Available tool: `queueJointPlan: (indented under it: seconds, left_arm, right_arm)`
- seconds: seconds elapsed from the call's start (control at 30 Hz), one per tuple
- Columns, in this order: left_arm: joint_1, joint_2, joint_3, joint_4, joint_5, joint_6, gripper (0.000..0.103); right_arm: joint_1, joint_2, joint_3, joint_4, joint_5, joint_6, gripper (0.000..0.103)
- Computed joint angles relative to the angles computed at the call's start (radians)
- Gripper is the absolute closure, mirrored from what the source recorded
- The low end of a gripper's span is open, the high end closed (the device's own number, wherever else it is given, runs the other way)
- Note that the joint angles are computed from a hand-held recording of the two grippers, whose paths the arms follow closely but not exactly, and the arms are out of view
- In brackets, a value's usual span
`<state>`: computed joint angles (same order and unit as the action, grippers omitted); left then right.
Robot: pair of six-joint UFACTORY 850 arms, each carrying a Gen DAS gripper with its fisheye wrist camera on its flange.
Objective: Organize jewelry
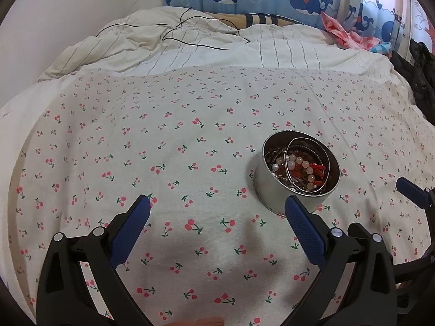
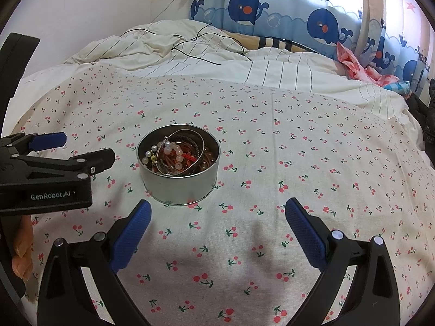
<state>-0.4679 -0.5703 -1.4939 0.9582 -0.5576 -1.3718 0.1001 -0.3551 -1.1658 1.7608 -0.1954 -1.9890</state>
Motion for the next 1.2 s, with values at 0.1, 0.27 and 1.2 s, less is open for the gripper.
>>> queueJointPlan:
  seconds: [0.1, 0.27, 1.2]
  left_arm:
    - [-0.001, -0.001, -0.002, -0.008, -0.002, 0.012, 0.008]
    - [-0.002, -0.002, -0.003, -0.006, -0.003, 0.009, 0.008]
    - [0.013, 0.018, 0.035, 0.026, 0.060, -0.059, 0.008]
  right_arm:
    - [0.000, 0.000, 0.000, 0.002, -0.001, -0.002, 0.008]
    - [0.001, -0.001, 0.000, -0.007, 0.000, 0.005, 0.008]
    - [0.000, 0.000, -0.001, -0.015, 0.000, 0.015, 0.008]
